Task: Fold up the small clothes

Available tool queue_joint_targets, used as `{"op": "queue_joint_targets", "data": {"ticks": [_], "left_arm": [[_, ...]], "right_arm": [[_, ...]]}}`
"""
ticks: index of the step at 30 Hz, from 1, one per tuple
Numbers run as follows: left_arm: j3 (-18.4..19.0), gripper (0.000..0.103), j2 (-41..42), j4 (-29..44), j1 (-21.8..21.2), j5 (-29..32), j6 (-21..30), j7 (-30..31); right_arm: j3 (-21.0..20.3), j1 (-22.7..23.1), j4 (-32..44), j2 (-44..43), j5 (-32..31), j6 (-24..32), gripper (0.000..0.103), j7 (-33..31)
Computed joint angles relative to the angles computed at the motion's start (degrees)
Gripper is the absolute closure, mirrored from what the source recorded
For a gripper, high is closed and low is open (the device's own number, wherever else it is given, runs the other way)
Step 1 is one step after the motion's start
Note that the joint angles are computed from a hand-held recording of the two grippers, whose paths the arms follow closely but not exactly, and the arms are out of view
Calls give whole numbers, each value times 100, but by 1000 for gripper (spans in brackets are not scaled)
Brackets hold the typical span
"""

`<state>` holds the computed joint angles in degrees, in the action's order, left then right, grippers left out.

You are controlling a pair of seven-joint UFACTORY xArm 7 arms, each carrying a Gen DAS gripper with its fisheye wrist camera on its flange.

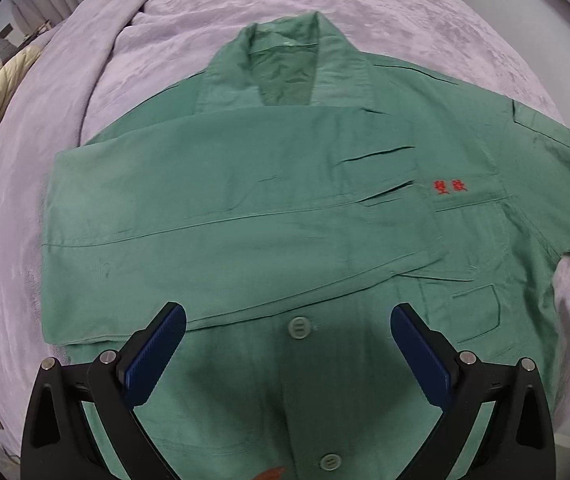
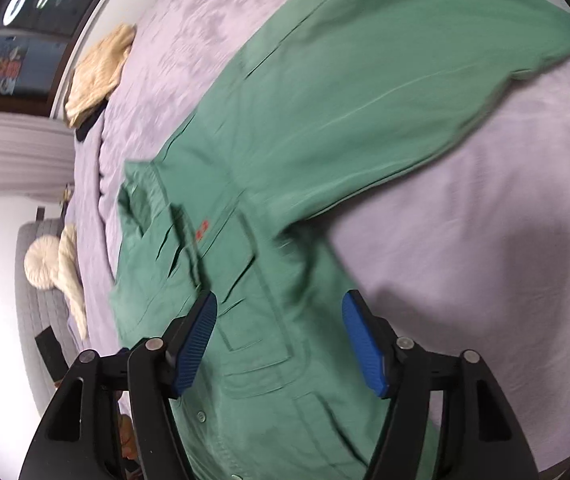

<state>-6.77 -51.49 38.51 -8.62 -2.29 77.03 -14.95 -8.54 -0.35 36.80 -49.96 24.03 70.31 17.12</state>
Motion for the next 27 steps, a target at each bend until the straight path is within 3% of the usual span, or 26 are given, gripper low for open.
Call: {"op": "queue_joint_targets", "data": {"ticks": [6,10,15,21,23,24,25,27], "left_arm": [[-340,0,696,303,-249,-162,-307,-267],[-432,0,1042,445,-406,-235,-538,-525],[-546,0,1620,687,-587,-213,-658,-810],[-582,0,2014,852,-864,-207,-877,-857],[-599,0,2087,894,-912,-186,-941,-914],[-597,0,2115,913,-933,-179,-951,-931],[-585,0,2153,936,-954,-184,-958,-935],[-535,0,2164,949,-978,-196,-963,-918]], "right_arm": [[-575,-662,66,105,-343,-184,32,-117],[-950,-1098,182,454,-344,-671,32,-239],[-1442,-1262,274,1100,338,-1510,32,-479],[-1567,-1131,284,1614,1477,-2340,32,-752],[-1700,-1009,312,1697,1970,-2484,52,-925],[-1767,-977,291,1695,2189,-2499,81,-1004],[-1894,-877,278,1717,2545,-2509,98,-1135],[-2036,-727,237,1703,3197,-2553,98,-1477]]}}
